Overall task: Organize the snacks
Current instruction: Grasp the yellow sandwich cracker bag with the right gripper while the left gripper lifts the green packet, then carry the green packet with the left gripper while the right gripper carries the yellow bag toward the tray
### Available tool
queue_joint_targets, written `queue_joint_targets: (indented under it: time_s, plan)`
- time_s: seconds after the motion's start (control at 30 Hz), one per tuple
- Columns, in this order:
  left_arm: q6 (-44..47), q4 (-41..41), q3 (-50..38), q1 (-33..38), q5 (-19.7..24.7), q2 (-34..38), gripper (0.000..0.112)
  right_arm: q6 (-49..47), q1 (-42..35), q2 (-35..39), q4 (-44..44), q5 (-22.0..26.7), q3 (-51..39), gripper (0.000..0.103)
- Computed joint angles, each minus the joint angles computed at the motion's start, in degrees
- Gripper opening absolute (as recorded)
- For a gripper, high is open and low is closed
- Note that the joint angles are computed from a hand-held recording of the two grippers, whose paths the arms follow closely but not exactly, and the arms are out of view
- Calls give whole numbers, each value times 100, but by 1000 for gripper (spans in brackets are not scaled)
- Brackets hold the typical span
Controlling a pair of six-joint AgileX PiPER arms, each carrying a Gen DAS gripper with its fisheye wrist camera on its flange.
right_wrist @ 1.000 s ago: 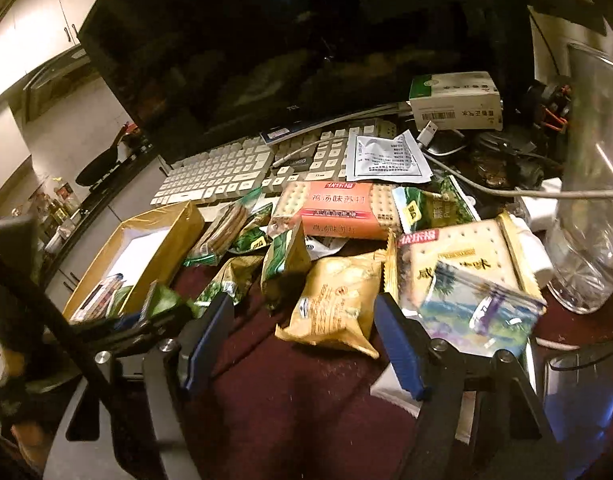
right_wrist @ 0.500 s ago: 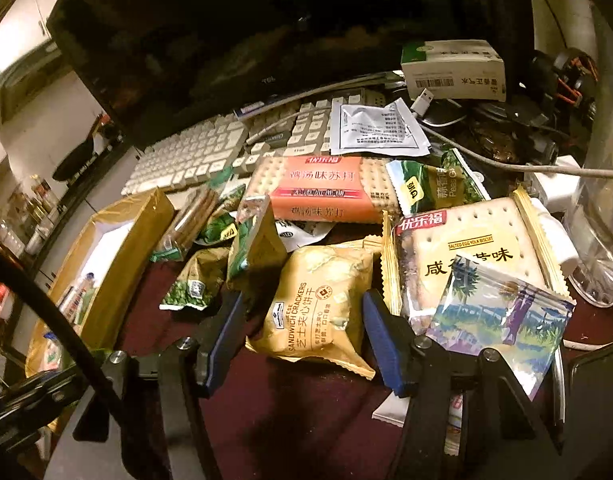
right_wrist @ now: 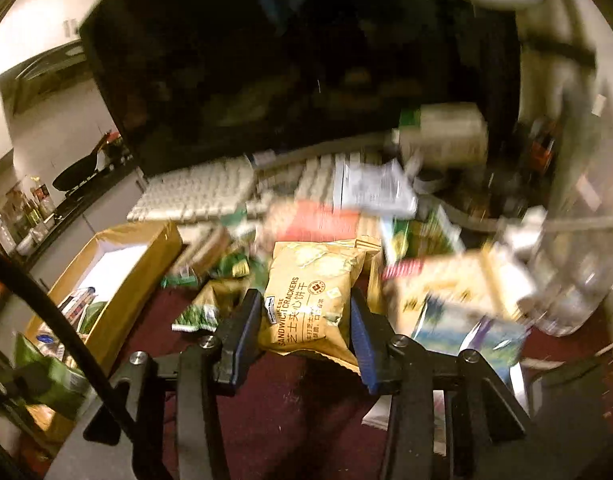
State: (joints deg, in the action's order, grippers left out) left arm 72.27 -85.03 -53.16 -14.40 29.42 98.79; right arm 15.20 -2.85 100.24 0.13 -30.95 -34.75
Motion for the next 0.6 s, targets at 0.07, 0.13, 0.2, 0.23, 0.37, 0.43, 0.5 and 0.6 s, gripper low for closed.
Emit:
queue_joint_targets:
  time_s: [0.07, 0.13, 0.2, 0.23, 0.37, 0.43, 0.5, 0.6]
  plan:
    - [26, -25, 82, 179, 85, -163, 15, 231, 55, -48, -221, -220, 95, 43]
    - [77, -56, 139, 393, 210, -287, 15, 1046, -115, -116, -1249, -449, 155, 43]
    - [117, -94, 157, 696, 358, -400, 15, 2018, -219, -318, -2395, -247, 17, 43]
    - [108, -110, 146, 812, 386, -426, 15, 2537, -247, -356, -2967, -202, -97, 43]
    - [-39, -95, -128, 1375, 550, -273, 15, 4528, 37, -193, -4935, -5, -980, 43]
    - [-298, 90, -479, 1594, 707, 12, 15, 5658, 290, 122, -6044, 145, -1693, 43]
    - [-764, 441, -983, 1743, 868, 400, 15, 6441, 591, 443, -6836, 441, -2360, 43]
    - [-1391, 907, -1753, 1853, 1054, 959, 15, 8132, 1018, 1248, -8479, 949, -3703, 43]
